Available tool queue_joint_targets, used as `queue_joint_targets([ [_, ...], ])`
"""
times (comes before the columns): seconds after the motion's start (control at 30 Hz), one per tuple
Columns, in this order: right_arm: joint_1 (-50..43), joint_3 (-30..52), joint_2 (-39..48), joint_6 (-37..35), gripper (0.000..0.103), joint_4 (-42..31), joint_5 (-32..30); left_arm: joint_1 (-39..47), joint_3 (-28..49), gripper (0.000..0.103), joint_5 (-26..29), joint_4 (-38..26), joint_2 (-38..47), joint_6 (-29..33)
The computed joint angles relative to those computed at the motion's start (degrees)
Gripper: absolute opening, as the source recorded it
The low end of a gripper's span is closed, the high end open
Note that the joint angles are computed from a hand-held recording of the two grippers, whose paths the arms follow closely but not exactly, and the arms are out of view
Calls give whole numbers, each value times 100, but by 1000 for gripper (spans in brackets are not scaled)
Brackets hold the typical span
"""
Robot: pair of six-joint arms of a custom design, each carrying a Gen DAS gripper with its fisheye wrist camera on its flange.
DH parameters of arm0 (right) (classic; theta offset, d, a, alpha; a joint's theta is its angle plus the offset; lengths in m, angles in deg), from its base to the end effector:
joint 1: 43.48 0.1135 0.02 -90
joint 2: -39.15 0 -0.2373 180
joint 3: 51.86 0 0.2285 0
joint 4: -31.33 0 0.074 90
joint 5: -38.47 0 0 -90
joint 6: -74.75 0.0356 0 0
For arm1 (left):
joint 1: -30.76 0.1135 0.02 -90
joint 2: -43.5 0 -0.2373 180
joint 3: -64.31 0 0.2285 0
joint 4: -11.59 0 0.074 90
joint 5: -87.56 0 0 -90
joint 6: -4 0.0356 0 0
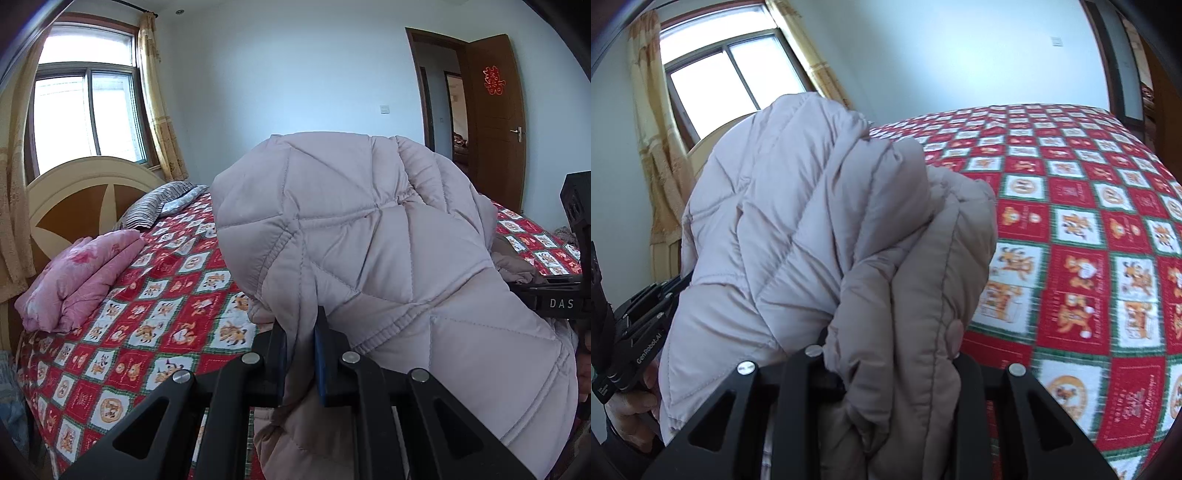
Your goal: Fold large clothes
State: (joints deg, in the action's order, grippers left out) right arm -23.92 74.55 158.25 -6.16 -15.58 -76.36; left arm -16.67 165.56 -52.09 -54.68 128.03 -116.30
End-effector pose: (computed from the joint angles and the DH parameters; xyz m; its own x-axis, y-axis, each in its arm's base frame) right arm 0.4133 0.1627 0.2822 -0.6893 -0.0927 -0.7185 -0.5062 0.7712 0.3860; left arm 0.2088 -0.1873 0.3416 -0.5163 0.0792 -0.8528 -0.1368 0.9753 0.1734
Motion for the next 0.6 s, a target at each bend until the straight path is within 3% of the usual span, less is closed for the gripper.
queue_joint_targets([
  [0.27, 591, 1487, 884, -57, 29, -639, 63, 526, -971, 12, 83, -162, -976, -64],
  [0.6, 996, 2650, 1663, -82, 29, -1263, 159, 1128, -1914, 11, 489, -78, -1694, 25],
])
